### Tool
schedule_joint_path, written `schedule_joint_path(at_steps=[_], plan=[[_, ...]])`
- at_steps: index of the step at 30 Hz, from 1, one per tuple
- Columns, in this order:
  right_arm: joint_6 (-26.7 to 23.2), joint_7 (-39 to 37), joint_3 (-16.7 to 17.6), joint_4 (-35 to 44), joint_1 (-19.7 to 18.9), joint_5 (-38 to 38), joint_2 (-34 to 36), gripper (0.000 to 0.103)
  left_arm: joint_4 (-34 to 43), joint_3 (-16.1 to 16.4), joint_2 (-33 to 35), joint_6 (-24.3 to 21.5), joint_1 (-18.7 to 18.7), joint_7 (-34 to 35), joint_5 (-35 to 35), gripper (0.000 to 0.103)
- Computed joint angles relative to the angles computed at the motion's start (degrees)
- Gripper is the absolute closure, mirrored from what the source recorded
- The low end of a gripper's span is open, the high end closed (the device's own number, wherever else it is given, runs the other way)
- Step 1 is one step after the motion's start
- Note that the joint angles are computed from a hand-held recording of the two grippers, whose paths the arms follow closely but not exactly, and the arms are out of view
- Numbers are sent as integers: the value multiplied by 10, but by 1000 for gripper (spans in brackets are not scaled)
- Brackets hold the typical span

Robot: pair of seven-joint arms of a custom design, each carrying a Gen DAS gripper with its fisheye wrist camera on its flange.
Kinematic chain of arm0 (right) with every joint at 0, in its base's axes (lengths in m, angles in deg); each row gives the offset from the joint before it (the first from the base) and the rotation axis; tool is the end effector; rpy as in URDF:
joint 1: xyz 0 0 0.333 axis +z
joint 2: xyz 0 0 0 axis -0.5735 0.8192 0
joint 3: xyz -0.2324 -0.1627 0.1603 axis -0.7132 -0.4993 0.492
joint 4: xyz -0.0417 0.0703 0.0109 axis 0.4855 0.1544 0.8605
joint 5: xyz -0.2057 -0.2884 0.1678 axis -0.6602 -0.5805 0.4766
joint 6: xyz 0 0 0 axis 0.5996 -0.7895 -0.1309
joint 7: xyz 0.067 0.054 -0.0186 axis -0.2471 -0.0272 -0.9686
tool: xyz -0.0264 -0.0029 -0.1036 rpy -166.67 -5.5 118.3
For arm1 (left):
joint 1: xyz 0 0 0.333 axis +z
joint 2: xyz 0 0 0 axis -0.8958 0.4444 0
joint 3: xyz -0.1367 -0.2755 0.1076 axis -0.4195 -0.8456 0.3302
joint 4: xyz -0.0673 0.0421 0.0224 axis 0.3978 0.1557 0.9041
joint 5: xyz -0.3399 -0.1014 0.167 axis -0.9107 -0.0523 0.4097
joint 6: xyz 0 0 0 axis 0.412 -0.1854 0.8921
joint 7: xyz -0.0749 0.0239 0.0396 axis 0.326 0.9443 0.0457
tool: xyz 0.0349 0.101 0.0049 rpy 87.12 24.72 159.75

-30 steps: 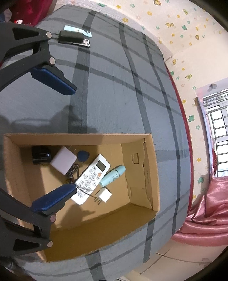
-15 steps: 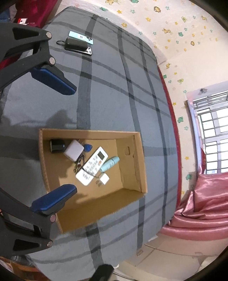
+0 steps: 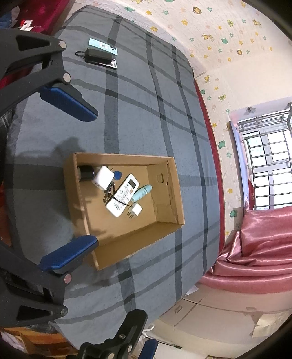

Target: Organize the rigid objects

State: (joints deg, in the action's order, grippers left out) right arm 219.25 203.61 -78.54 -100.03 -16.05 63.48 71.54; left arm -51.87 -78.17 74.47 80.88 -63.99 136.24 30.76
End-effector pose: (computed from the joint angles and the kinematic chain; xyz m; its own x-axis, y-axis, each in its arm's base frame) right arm 0.6223 0.2494 0.5892 0.0576 -0.9983 -0.0020 -0.7195 -0.0401 -0.6933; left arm 0.6236 -0.0609 0.5644 -0.0913 -0.9892 -0.1150 -0.7497 0.1443 -0.6459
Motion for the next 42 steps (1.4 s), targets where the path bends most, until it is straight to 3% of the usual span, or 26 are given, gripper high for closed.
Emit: schedule_joint_path(at_steps=[42], plan=[[5,19,1,-19,-1,-26,-17,0,-21,-6,-17,17,0,4,5,0]])
